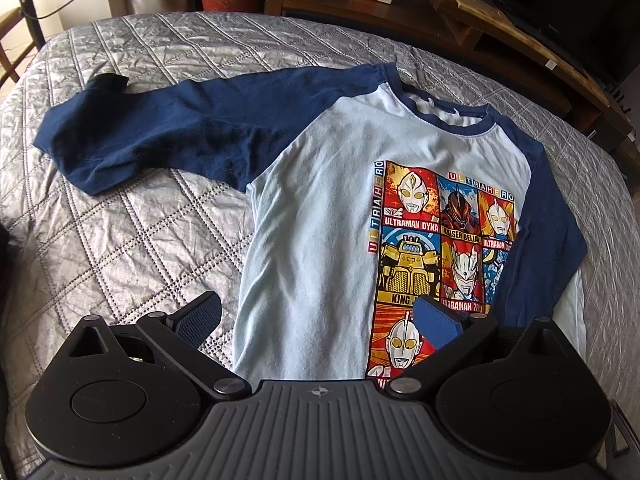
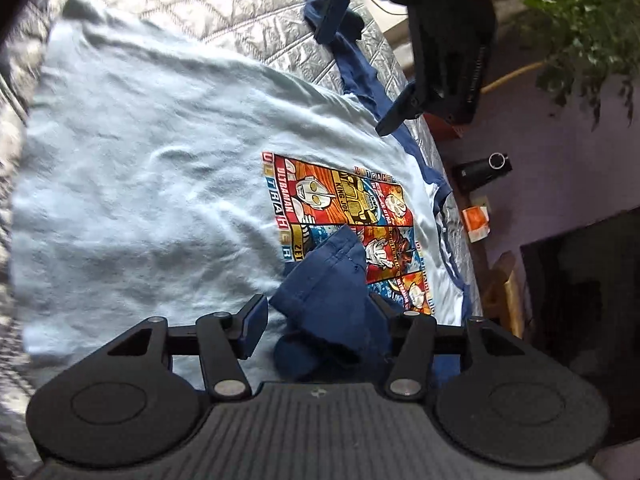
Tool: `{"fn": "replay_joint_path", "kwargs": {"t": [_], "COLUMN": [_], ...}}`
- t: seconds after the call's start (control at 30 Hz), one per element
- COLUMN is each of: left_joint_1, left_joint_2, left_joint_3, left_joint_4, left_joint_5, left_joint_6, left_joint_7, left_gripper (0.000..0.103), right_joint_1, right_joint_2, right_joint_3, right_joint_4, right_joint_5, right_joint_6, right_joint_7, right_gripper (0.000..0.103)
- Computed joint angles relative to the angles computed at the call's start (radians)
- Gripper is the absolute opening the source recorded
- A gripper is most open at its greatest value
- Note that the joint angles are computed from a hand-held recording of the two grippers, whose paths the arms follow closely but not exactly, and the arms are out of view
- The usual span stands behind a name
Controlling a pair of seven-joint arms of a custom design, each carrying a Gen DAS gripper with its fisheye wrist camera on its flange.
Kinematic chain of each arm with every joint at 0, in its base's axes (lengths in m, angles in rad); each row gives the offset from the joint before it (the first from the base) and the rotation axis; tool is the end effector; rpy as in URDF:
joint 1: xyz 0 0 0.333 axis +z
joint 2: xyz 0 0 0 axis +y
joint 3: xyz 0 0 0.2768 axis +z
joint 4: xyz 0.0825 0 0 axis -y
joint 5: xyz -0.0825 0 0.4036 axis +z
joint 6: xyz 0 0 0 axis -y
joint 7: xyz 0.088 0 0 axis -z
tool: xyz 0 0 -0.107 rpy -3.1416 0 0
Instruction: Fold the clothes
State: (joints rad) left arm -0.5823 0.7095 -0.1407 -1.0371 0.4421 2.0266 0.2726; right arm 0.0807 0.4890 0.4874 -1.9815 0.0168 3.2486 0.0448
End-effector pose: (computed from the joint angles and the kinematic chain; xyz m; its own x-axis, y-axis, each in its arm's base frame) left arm 0.6149 -0.4636 0.4279 0.4305 -0.8891 0.1553 -0.7985 -0.4554 -0.3936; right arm 0.5688 0.3330 0.2926 0.6964 0.1420 0.7035 0.4403 -0.8586 -0.2625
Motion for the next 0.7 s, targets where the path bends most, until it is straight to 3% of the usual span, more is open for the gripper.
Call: {"fn": "replay_joint_path", "kwargs": {"t": [0.03,0.07,0.1,0.2,0.37,0.43,0.5,0.53,0.6,0.63,0.7], "left_joint_1": [0.000,-0.001,-0.001,-0.001,-0.002,-0.001,0.000,0.001,0.004,0.006,0.009], "left_joint_2": [0.002,0.004,0.007,0.006,0.011,0.007,0.000,-0.003,-0.014,-0.021,-0.034], "left_joint_3": [0.000,0.000,0.000,0.001,0.002,0.002,0.003,0.002,0.001,0.000,-0.001], "left_joint_4": [0.003,0.006,0.010,0.009,0.018,0.011,0.000,-0.004,-0.020,-0.031,-0.049], "left_joint_5": [0.000,-0.001,-0.001,-0.001,-0.003,-0.003,-0.002,-0.001,-0.002,-0.001,0.003], "left_joint_6": [-0.001,-0.003,-0.004,-0.002,-0.011,-0.010,-0.006,-0.004,0.004,0.010,0.018], "left_joint_7": [0.001,0.002,0.004,0.004,0.010,0.007,0.003,0.001,-0.004,-0.008,-0.015], "left_gripper": [0.102,0.102,0.102,0.103,0.102,0.102,0.102,0.102,0.102,0.102,0.102], "right_joint_1": [0.011,-0.010,-0.056,-0.225,-0.464,-0.491,-0.476,-0.440,-0.314,-0.286,-0.281], "right_joint_2": [0.003,0.008,0.010,-0.012,-0.135,-0.196,-0.230,-0.237,-0.227,-0.240,-0.257], "right_joint_3": [-0.012,0.012,0.063,0.251,0.498,0.522,0.504,0.465,0.329,0.301,0.285], "right_joint_4": [0.009,0.029,0.043,0.052,-0.010,-0.046,-0.074,-0.078,-0.053,-0.070,-0.067], "right_joint_5": [0.001,0.013,0.054,0.236,0.574,0.654,0.679,0.621,0.378,0.331,0.378], "right_joint_6": [-0.009,-0.053,-0.101,-0.234,-0.450,-0.526,-0.575,-0.603,-0.720,-0.712,-0.729], "right_joint_7": [0.003,0.010,0.017,0.022,-0.068,-0.087,-0.081,-0.031,0.162,0.174,0.153], "right_gripper": [0.038,0.009,0.004,0.004,0.004,0.004,0.004,0.006,0.015,0.016,0.016]}}
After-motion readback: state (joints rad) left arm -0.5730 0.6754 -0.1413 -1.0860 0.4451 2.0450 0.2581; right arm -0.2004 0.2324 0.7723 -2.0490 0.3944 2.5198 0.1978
